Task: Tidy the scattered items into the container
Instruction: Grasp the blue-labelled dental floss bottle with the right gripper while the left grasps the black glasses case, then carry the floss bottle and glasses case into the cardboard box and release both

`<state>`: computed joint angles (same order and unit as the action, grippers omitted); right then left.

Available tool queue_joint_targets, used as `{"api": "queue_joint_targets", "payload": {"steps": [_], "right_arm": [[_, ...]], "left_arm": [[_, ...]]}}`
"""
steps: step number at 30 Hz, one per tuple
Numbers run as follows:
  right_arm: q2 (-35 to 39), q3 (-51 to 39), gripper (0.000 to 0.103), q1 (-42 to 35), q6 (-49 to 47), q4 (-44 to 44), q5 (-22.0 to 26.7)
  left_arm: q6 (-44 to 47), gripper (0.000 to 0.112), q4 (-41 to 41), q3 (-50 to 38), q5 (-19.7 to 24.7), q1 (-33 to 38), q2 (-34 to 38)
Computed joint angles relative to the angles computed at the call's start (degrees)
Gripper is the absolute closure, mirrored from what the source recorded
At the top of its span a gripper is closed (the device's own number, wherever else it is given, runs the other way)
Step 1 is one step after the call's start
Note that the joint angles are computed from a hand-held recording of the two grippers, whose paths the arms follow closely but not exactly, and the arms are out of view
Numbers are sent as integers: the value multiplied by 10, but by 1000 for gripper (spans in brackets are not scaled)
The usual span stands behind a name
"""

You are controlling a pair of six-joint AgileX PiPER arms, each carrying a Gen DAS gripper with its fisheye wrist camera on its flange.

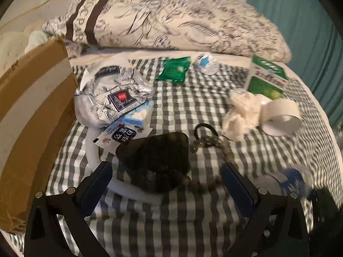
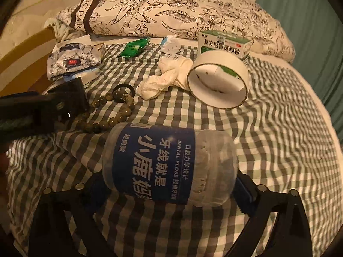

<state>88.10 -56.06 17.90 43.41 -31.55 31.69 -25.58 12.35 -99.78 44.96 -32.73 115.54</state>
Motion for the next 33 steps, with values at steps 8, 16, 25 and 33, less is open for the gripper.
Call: {"api": "queue_joint_targets", "payload": {"steps": [8, 16, 25, 33], "right_arm": [[-15, 16, 10, -22, -31, 46, -38], [-34, 24, 10, -31, -37, 62, -45], [-69, 28, 14, -31, -65, 93, -35], [-138, 43, 14, 17, -8, 51, 15]], "left_arm": [[-15, 9, -18, -37, 5, 20, 47], [-20, 34, -9, 4, -34, 18, 20], [-56, 34, 40, 69, -62, 1, -54], [-50, 34, 49, 131, -58, -7, -148]]}}
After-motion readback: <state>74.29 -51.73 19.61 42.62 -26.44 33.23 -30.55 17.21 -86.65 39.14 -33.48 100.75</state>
